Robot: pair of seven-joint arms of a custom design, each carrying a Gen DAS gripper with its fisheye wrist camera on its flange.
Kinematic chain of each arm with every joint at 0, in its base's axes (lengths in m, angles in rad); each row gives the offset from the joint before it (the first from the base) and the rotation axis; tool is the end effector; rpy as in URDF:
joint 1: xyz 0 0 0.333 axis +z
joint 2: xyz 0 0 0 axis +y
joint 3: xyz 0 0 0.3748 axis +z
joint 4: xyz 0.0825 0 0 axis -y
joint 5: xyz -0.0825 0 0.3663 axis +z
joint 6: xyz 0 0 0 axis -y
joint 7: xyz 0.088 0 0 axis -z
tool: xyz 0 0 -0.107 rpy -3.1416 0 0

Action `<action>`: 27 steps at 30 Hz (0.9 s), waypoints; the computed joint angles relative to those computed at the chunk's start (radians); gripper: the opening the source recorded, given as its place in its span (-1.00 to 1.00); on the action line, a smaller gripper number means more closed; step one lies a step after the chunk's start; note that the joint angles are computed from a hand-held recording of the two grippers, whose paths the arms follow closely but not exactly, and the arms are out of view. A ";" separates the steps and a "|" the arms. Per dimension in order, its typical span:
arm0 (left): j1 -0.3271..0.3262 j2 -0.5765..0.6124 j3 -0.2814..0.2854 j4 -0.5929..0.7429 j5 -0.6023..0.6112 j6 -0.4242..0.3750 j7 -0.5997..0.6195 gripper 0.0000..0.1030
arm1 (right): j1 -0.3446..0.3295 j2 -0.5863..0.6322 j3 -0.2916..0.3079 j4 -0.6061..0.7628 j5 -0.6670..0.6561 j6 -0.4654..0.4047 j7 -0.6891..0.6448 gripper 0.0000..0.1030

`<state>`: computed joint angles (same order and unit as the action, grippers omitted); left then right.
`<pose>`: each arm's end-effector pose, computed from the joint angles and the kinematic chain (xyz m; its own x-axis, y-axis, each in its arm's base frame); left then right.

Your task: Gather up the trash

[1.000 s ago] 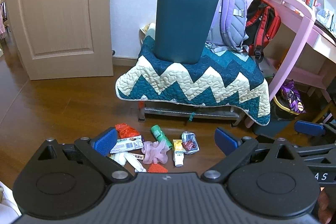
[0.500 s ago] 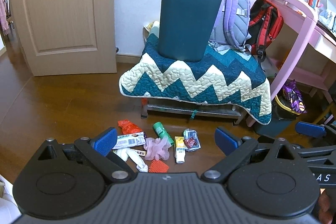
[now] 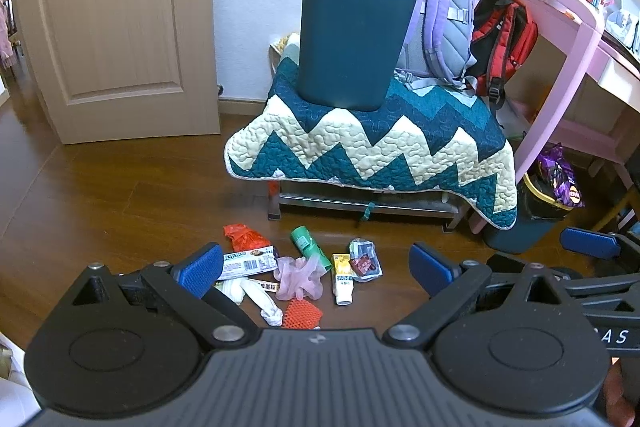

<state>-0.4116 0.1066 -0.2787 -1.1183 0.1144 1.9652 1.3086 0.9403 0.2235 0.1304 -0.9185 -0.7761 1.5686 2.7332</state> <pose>0.4575 -0.3463 0.8814 -0.4390 -0.8929 0.0998 -0.6906 0.2642 -0.6733 0.3558 0.4582 0.8731 -0.2149 -0.9670 -0.1371 -0.6377 0.2452 -0.7302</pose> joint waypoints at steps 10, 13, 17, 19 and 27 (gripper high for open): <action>-0.005 0.006 0.001 0.000 0.007 -0.001 -0.013 0.94 | -0.019 -0.006 0.004 -0.015 0.028 0.017 -0.002 1.00; -0.005 0.003 0.000 -0.007 0.006 0.003 -0.014 0.94 | -0.024 -0.007 0.005 -0.020 0.035 0.025 -0.006 0.98; -0.004 0.001 0.001 -0.015 0.008 0.009 -0.019 0.94 | -0.026 -0.007 0.006 -0.023 0.037 0.029 -0.009 0.97; -0.002 -0.002 0.001 -0.023 0.004 0.014 -0.017 0.94 | -0.027 -0.006 0.006 -0.023 0.038 0.030 -0.012 0.97; 0.003 -0.005 0.000 -0.038 -0.003 0.025 -0.014 0.94 | -0.045 -0.002 0.002 -0.033 0.064 0.040 -0.027 0.91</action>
<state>-0.4088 0.1017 -0.2788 -1.1565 0.1112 1.9900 1.2943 0.8950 0.2215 0.1320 -0.9512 -0.7123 1.6084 2.7060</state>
